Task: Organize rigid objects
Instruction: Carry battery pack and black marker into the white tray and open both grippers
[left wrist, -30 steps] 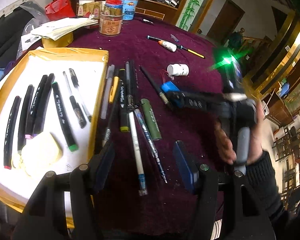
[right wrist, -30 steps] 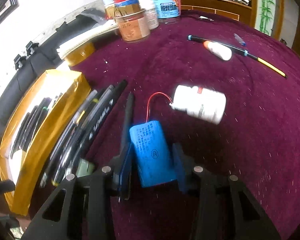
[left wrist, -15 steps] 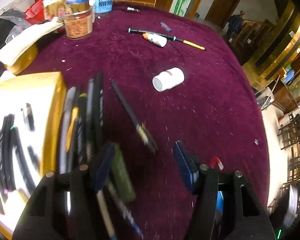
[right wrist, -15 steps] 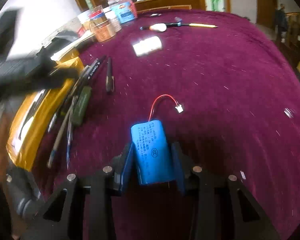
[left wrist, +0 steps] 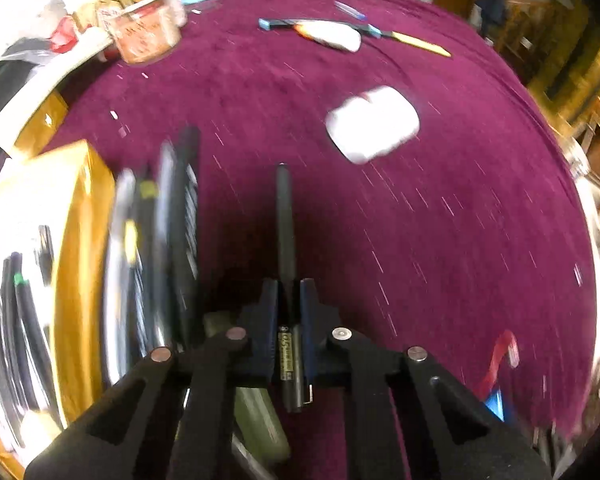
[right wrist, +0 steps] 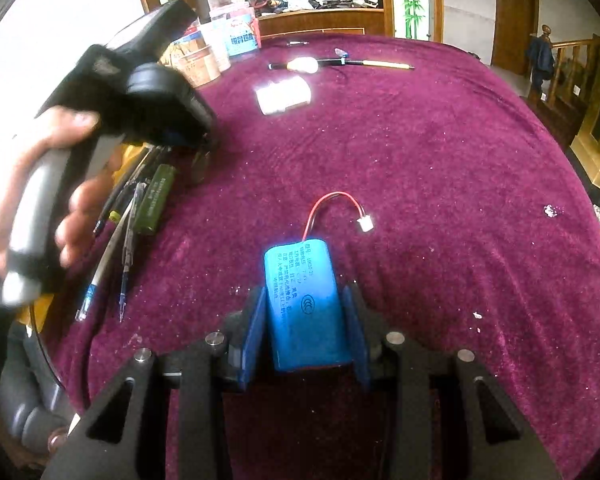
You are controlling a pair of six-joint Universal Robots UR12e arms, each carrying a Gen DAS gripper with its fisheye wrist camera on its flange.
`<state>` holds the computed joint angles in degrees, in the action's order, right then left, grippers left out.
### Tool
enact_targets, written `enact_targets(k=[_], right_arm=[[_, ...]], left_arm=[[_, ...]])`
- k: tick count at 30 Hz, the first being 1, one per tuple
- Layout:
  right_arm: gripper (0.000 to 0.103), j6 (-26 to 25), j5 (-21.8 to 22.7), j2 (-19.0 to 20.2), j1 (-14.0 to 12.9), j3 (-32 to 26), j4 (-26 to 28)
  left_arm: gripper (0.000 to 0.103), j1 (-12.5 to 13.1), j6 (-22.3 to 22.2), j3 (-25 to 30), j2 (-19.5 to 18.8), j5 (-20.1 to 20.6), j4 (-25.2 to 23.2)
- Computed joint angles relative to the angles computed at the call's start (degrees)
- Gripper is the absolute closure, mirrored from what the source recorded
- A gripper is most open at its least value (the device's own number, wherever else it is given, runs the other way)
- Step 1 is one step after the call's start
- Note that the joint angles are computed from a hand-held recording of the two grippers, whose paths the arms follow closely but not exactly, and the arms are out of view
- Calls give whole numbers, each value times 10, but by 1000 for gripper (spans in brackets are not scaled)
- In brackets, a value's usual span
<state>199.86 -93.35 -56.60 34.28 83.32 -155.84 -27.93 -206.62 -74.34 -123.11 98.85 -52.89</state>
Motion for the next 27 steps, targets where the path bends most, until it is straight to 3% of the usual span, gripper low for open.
enact_targets(k=[3,5,7,11,16,20,27], right_arm=[[68,0,-3,0,1,3,-6],[68,0,-1,0,1,3,-9],[68,1,-4,1,2,1,-5],[68,-7,-32,4,9,-7,7],[69,-23,-75,9,21,-14,11],[70,-1,-34,2,10,0,-13],[70,24,1,-6,5,14,-57]], left_arm=[[95,-10,35,-40,27,-43,14],[95,-22,63,-68,41,-33,44],[94,-26,64,-86,47,-21,75],[95,-18,35,-110,54,-43,119],[94,-26,58,-116,53,-13,136],[95,-23,42,-109,53,-27,132],[95,-19,15,-161,98,-38,216]])
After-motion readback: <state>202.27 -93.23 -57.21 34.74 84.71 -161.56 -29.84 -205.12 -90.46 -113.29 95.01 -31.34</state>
